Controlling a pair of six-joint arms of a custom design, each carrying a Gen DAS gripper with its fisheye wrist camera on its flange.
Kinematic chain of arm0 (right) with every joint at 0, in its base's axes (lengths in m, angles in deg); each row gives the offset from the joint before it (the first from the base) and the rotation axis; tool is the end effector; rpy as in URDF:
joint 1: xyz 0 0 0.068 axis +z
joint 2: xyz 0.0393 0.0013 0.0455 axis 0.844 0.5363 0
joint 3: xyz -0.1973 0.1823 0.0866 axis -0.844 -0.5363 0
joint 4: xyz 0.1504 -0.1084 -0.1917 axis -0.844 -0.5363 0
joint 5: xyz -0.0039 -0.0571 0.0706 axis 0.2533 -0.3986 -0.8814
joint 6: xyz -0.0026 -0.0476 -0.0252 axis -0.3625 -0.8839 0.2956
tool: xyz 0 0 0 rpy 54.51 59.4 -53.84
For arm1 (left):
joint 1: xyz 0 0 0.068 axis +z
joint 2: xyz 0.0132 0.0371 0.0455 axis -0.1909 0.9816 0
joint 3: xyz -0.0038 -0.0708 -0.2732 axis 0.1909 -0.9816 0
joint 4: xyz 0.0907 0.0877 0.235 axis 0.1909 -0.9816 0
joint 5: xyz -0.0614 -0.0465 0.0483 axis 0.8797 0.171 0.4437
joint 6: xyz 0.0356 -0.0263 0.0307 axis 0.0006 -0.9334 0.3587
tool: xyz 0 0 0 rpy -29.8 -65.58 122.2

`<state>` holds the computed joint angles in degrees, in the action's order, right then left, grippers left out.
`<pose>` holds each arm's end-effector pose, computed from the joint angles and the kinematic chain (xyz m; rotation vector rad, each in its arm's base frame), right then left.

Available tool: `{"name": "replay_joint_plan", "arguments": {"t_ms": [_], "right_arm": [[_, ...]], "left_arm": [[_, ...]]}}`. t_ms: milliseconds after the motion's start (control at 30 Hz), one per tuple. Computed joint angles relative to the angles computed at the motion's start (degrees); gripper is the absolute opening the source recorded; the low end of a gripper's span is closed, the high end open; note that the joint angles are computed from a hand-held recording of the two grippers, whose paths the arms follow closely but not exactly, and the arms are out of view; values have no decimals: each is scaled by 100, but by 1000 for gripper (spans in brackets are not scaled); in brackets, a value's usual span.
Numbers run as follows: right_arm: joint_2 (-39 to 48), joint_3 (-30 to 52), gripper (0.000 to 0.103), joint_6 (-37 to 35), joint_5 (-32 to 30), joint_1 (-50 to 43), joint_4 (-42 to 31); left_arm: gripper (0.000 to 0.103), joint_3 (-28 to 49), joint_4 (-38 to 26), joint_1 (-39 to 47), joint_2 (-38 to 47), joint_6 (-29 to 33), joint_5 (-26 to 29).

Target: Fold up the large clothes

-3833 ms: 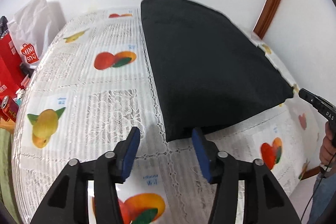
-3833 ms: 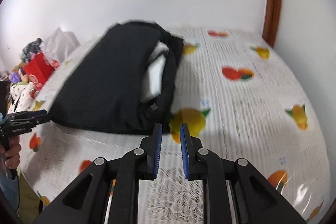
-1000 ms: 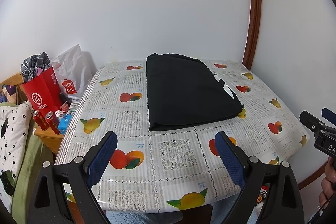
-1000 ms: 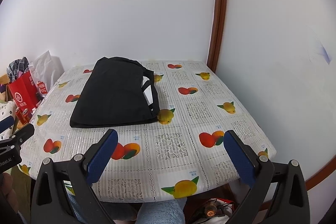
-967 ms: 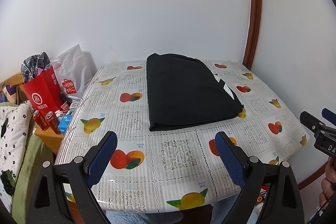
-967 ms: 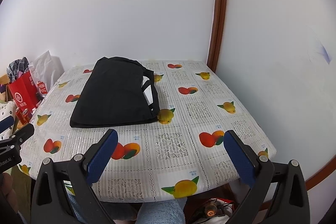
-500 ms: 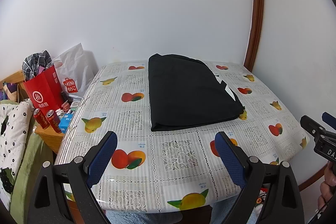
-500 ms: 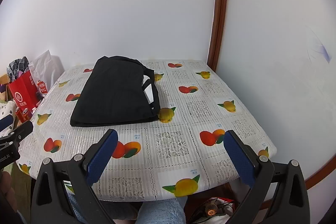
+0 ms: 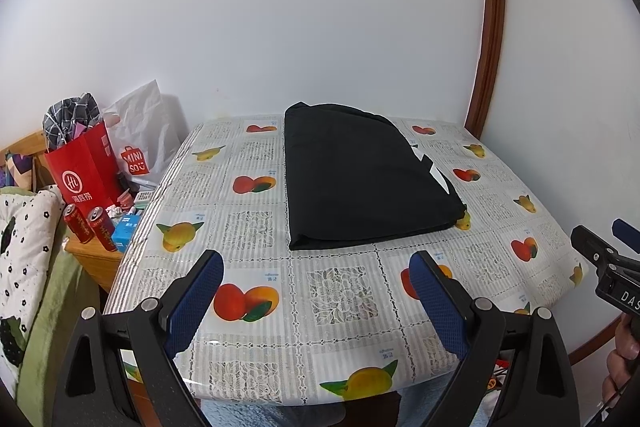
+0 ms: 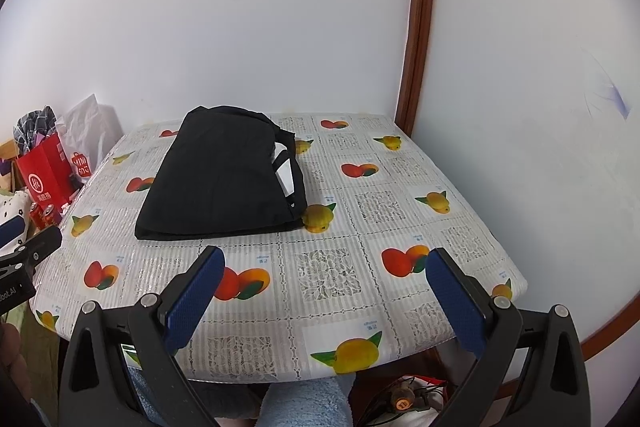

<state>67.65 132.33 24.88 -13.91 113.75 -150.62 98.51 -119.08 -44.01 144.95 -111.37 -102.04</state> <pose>0.1864 0.2395 0.3737 -0.3440 2.2861 -0.1321 0.1687 -0.0849 0.3546 -0.3436 2.2091 0.1104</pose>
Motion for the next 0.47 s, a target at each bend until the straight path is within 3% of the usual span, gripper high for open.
{"name": "replay_joint_plan", "arguments": {"t_ms": [467], "right_arm": [[109, 124, 99, 34, -75, 50, -3]], "left_arm": [[94, 157, 31, 185, 152, 90, -10]]}}
